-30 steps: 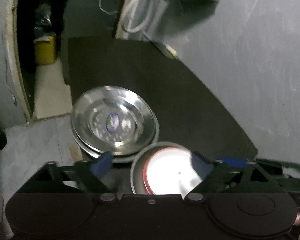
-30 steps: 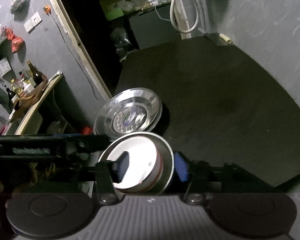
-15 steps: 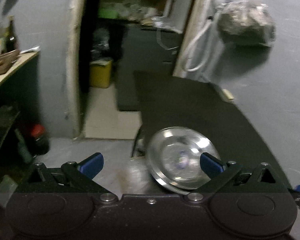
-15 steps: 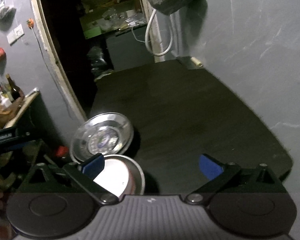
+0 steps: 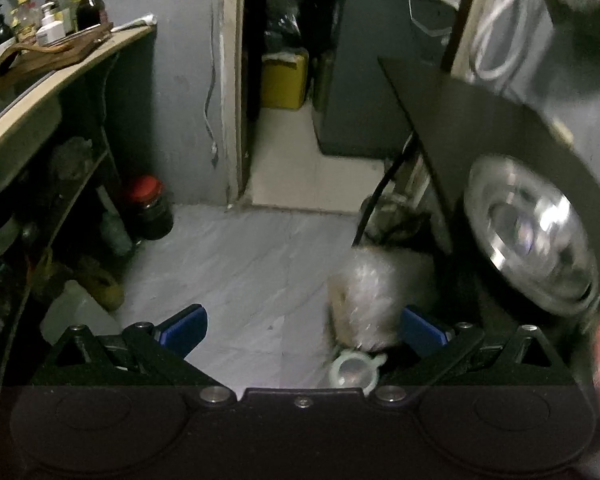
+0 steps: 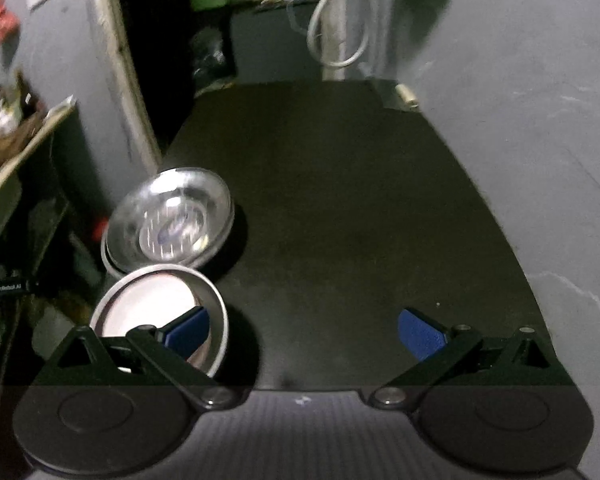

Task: Organize plates and bowls
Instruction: 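Move both tools to the rim of the steel bowl holding the white bowls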

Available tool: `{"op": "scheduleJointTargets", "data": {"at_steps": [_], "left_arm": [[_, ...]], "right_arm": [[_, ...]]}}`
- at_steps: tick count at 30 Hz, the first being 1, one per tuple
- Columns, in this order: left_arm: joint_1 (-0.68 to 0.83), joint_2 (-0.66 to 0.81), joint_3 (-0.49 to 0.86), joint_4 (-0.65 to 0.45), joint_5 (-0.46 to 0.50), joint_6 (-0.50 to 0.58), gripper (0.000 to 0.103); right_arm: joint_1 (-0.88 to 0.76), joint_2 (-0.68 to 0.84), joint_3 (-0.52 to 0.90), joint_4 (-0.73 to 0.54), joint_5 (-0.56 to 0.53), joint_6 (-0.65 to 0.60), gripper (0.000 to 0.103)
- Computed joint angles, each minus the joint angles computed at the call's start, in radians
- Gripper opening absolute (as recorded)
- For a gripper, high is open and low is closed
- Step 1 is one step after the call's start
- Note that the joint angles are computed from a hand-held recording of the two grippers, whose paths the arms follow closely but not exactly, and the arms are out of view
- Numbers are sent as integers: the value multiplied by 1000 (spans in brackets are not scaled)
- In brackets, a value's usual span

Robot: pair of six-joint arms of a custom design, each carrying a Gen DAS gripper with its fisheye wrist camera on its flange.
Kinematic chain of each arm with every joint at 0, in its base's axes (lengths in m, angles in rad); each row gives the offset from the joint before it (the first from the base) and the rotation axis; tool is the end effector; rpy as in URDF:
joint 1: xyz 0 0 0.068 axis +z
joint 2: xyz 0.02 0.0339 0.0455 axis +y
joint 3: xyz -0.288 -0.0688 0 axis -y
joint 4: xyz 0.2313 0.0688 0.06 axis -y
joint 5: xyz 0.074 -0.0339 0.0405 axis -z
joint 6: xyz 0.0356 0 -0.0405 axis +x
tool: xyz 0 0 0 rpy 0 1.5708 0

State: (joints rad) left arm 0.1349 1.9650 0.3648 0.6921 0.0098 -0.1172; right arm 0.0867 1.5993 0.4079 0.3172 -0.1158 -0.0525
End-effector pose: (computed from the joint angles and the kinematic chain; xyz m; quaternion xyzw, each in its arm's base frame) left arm 0.2490 0.0334 0.0600 -0.1173 0.9383 -0.0018 0.3253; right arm 0.2385 0.0249 0.1249 -0.0850 0.9347 0.0602 0.3397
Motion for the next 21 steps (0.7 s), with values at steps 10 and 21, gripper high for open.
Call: {"op": "scheduleJointTargets", "data": {"at_steps": [10, 21], "left_arm": [[-127, -44, -141, 80, -120, -171, 102], [-496, -316, -90, -264, -257, -388, 102]], "right_arm": [[-137, 156, 130, -73, -268, -382, 103], [-96, 240, 290, -267, -229, -301, 103]]}}
